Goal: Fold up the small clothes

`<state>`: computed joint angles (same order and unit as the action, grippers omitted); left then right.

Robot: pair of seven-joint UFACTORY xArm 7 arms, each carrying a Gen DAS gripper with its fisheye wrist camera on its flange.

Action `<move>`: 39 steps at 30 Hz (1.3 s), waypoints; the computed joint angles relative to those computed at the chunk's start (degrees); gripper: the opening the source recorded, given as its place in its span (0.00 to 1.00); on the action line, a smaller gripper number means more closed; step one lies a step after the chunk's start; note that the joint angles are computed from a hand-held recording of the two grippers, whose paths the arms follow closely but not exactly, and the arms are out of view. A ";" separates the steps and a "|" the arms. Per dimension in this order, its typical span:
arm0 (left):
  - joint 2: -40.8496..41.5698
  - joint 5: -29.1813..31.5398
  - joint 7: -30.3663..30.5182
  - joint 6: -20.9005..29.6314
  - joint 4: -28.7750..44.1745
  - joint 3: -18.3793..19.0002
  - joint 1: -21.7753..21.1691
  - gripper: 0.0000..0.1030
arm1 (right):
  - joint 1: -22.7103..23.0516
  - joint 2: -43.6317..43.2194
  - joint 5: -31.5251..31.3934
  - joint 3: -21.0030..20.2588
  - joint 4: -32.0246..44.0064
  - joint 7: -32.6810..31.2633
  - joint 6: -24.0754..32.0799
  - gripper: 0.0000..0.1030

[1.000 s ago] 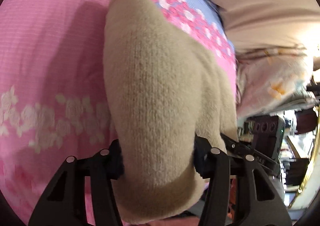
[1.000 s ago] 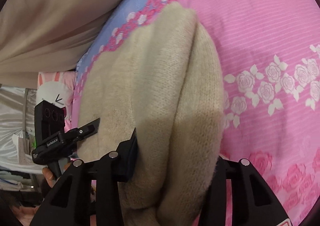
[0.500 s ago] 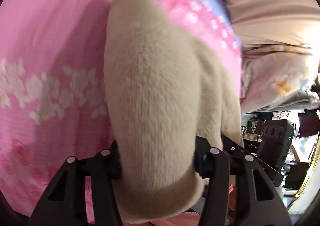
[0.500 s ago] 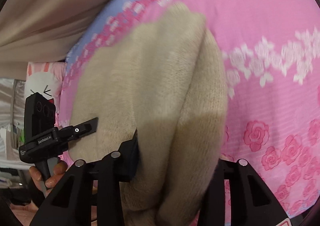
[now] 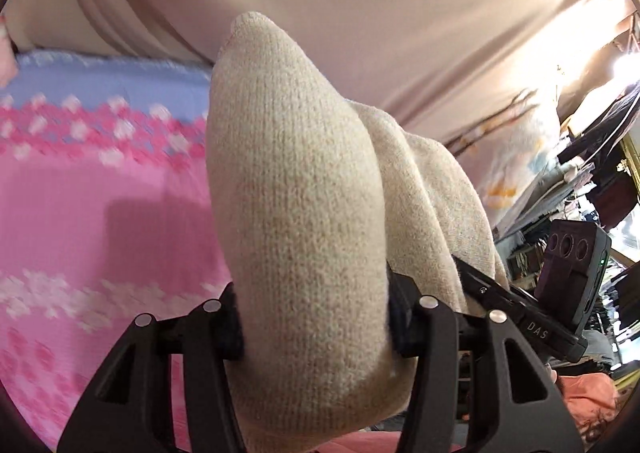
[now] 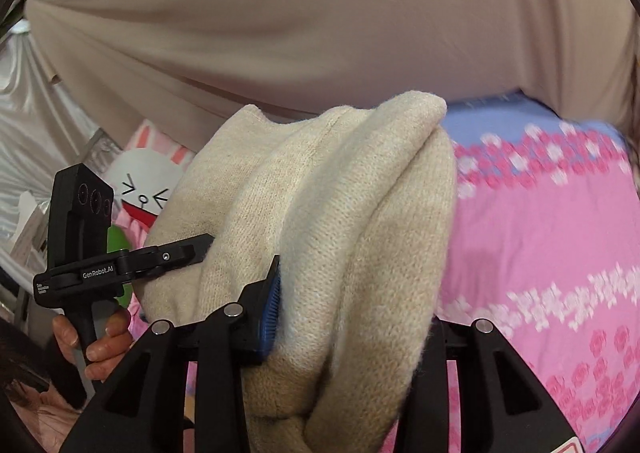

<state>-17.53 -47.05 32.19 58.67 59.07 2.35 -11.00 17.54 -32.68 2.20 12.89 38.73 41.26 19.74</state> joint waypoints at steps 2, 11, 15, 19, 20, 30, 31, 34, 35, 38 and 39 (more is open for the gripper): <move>-0.40 0.58 1.69 0.02 0.04 1.55 1.27 0.48 | 0.45 4.15 -0.03 0.60 2.45 -0.22 -2.16 0.35; 8.87 2.58 10.19 -5.32 -1.90 4.03 8.37 0.59 | 0.33 30.39 -7.93 4.69 13.83 6.81 -8.03 0.43; 16.83 13.22 3.90 -12.38 -3.81 1.81 12.16 0.57 | 4.46 37.87 -19.38 0.94 15.50 20.73 2.10 0.39; 12.86 14.84 5.40 -15.65 -5.83 1.15 14.22 0.56 | 6.66 31.76 -20.88 -0.43 12.16 25.05 2.24 0.10; 11.15 15.96 5.39 -16.81 -6.36 0.81 14.03 0.57 | 6.80 31.26 -21.79 -0.17 13.08 25.72 2.23 0.06; 12.96 23.01 3.03 -21.78 -6.66 -1.85 9.26 0.59 | 10.10 43.95 -11.56 -0.95 24.98 13.08 8.03 0.00; 13.20 23.37 2.76 -21.90 -6.60 -1.91 9.15 0.59 | 10.86 41.97 -12.91 -1.95 24.23 15.16 7.89 0.06; 12.50 24.27 3.00 -23.04 -8.06 -1.99 8.89 0.59 | 11.79 38.31 -22.49 -4.17 23.24 23.01 9.58 0.34; 12.29 24.49 3.12 -23.62 -8.53 -2.02 8.76 0.59 | 11.26 38.22 -24.04 -4.34 23.28 24.34 10.50 0.38; 11.85 25.30 2.87 -24.97 -9.43 -2.14 8.31 0.59 | 8.63 41.46 -19.14 -3.82 24.84 20.18 13.01 0.33; 11.76 25.41 2.79 -25.21 -9.63 -2.12 8.18 0.59 | 7.99 42.44 -16.81 -3.50 24.90 18.05 13.31 0.31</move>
<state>-5.77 -21.64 34.98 33.46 49.45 0.23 -2.82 25.53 9.76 -14.61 9.39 63.62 59.31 33.05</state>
